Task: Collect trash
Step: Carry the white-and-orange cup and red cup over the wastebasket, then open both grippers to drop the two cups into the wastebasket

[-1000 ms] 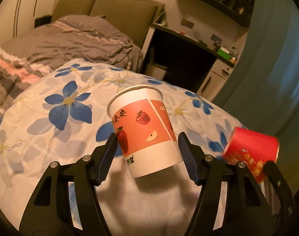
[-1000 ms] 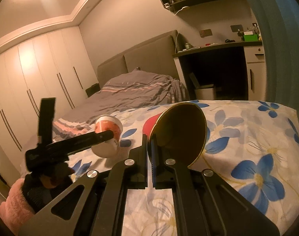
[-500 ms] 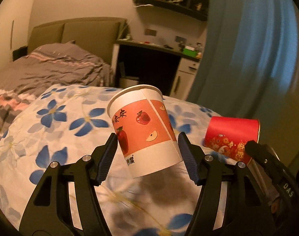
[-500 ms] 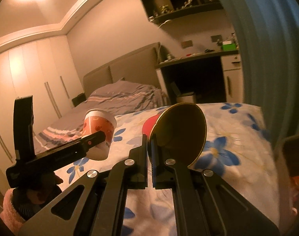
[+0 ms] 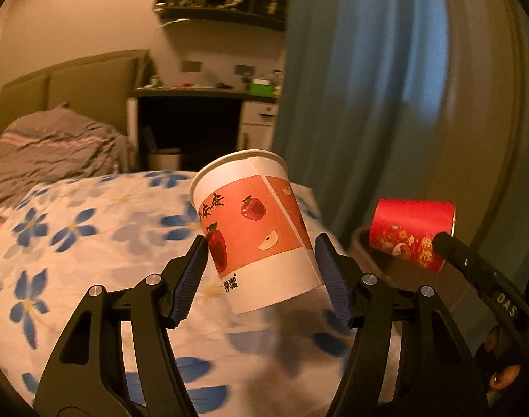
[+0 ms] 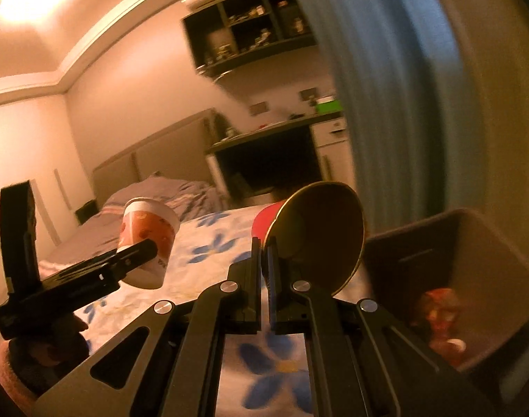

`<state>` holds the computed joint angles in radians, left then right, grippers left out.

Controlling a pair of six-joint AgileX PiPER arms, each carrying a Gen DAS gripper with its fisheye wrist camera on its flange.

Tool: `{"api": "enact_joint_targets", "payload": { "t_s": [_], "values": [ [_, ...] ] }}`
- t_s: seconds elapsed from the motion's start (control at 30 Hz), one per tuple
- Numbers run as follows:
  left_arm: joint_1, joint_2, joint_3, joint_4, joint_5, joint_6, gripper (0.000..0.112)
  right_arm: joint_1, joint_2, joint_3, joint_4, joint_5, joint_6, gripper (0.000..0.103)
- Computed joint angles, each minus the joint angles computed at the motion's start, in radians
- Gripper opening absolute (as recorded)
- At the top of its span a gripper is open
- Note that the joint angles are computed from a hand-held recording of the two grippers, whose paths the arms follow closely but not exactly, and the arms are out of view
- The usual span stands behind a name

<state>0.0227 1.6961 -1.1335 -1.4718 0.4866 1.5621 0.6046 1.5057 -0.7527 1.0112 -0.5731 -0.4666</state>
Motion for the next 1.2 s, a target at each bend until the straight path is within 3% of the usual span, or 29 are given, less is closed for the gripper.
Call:
{"api": "enact_joint_targets", "payload": {
  "t_s": [0.2, 0.33, 0.77, 1.2],
  "values": [
    [-0.128, 0.021, -0.012, -0.013, 0.047, 0.019, 0.063, -0.021, -0.084, 0.115, 0.122, -0.120, -0.078, 0.004],
    [-0.218, 0.059, -0.040, -0.047, 0.049, 0.059, 0.063, -0.052, -0.118, 0.172, 0.140, -0.143, -0.073, 0.004],
    [-0.385, 0.219, -0.168, -0.028, 0.061, 0.033, 0.063, -0.199, -0.125, 0.269, 0.022, -0.102, 0.036, 0.004],
    [-0.409, 0.313, -0.248, 0.001, 0.106, -0.022, 0.064, -0.315, -0.098, 0.253, -0.129, -0.012, 0.169, 0.004]
  ]
}}
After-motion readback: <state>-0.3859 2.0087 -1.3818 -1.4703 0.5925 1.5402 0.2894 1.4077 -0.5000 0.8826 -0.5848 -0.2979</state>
